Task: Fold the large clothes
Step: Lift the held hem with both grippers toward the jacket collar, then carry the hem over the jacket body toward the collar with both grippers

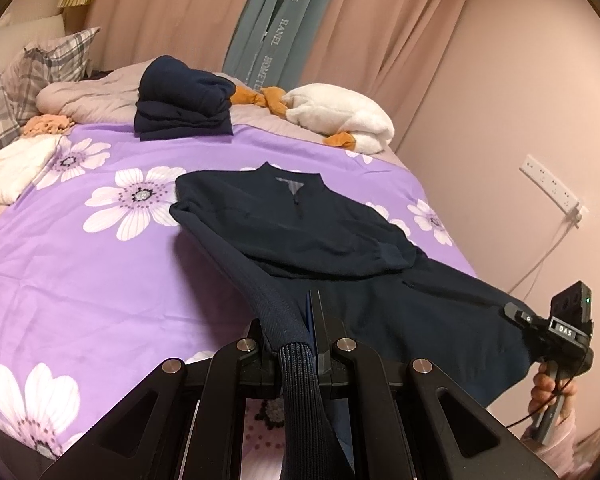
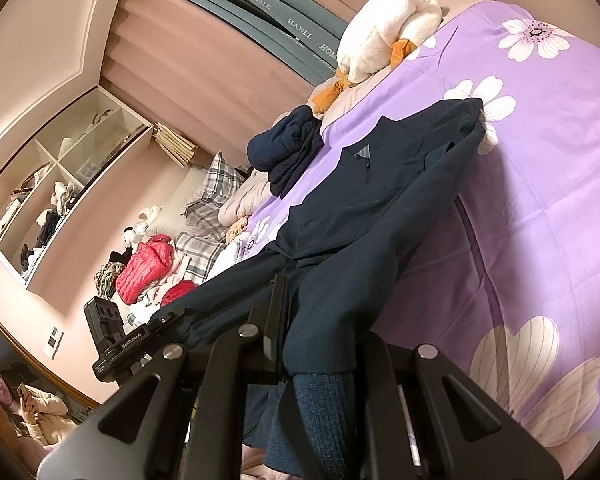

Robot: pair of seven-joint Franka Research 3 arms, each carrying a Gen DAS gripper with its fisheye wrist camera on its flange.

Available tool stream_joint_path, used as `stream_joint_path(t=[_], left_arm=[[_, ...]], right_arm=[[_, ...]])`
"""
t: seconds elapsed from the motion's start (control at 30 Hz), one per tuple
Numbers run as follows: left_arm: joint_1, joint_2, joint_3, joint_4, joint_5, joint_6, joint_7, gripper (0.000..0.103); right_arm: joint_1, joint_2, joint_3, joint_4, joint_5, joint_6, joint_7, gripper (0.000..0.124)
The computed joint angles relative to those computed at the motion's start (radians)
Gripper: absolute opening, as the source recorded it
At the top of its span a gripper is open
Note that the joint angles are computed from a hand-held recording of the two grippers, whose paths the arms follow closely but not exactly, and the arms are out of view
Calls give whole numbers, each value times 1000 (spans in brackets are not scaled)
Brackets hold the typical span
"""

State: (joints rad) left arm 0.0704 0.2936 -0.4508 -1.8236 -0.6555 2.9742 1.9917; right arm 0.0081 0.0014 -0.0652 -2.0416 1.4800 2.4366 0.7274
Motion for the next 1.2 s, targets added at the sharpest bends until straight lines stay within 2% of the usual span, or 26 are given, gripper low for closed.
stream_joint_path(t=[0.23, 0.63, 0.93, 1.2], left_arm=[[14, -17, -18, -13, -41, 4, 47, 6], [0, -43, -9, -26, -138, 8, 150, 6], [-25, -62, 17, -27, -224, -2, 232, 6], [-57, -69, 53, -27, -249, -11, 250, 6]], right_arm=[[-4, -4, -3, -3, 10, -10, -14, 12], [2, -33, -8, -20, 23, -16, -39, 12], [10, -55, -14, -34, 33, -16, -56, 12], [12, -47, -17, -23, 36, -20, -67, 12]])
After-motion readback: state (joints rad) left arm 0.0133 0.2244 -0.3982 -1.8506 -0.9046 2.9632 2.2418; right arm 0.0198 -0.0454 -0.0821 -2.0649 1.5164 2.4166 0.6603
